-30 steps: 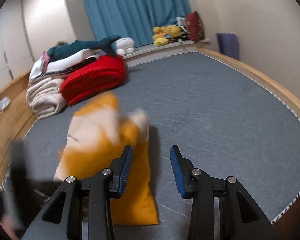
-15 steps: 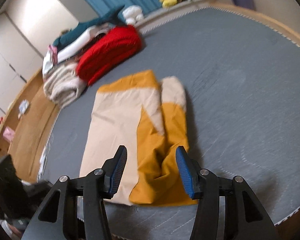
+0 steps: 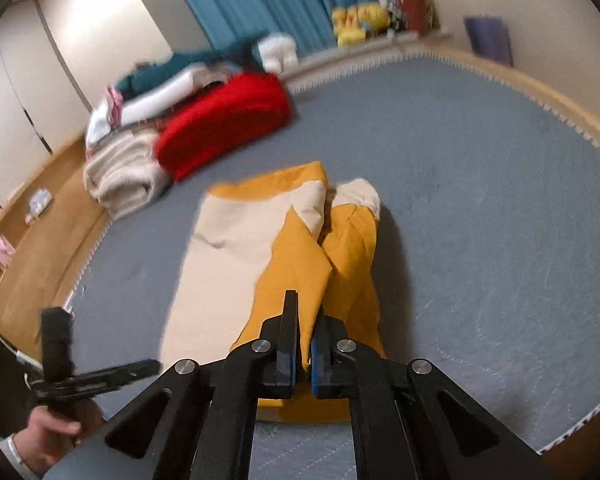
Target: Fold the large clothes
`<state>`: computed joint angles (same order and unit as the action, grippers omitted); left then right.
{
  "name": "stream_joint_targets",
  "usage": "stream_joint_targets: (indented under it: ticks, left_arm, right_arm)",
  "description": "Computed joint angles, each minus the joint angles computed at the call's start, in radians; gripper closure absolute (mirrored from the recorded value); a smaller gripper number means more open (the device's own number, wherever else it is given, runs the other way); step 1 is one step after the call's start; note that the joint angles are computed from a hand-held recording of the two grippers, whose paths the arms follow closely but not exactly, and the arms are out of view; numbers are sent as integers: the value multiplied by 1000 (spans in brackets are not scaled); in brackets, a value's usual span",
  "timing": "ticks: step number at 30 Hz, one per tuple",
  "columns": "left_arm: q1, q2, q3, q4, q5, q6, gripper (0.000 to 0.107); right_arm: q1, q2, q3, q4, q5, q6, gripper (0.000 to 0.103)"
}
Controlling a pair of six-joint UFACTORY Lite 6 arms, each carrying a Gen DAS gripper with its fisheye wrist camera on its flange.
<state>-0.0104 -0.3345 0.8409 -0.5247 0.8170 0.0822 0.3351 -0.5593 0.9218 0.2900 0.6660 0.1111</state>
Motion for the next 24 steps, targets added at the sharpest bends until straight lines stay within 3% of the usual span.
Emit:
stream_joint_targets:
  ticks: [2, 4, 7, 9, 12, 15, 21, 24]
  left_arm:
    - [-42, 62, 12, 28, 6, -26, 56]
    - [-71, 92, 39, 37, -8, -46, 56]
    - [-136, 74, 101, 92, -44, -81, 59]
    - [-168, 75, 118, 73, -64, -46, 57]
    - [-244, 179, 116, 225, -59, -138, 55]
    - [-231, 230, 111, 152, -71, -119, 54]
    - [-310, 250, 137, 244, -87, -210, 51]
    - [-309, 248, 119, 228, -93, -225, 48]
  right_arm:
    - [-9, -2, -41, -135, 46, 91, 99]
    - [-75, 96, -107, -114, 83, 69, 99]
    - [-79, 160, -161, -138, 38, 80, 99]
    - [-38, 153, -159, -197, 14, 111, 99]
    - [-60, 150, -161, -179, 2, 89, 99]
    - [-38, 200, -155, -259, 4, 153, 99]
    - [19, 359, -83, -350, 62, 238, 98]
    - [67, 389, -13, -485, 156, 333, 93]
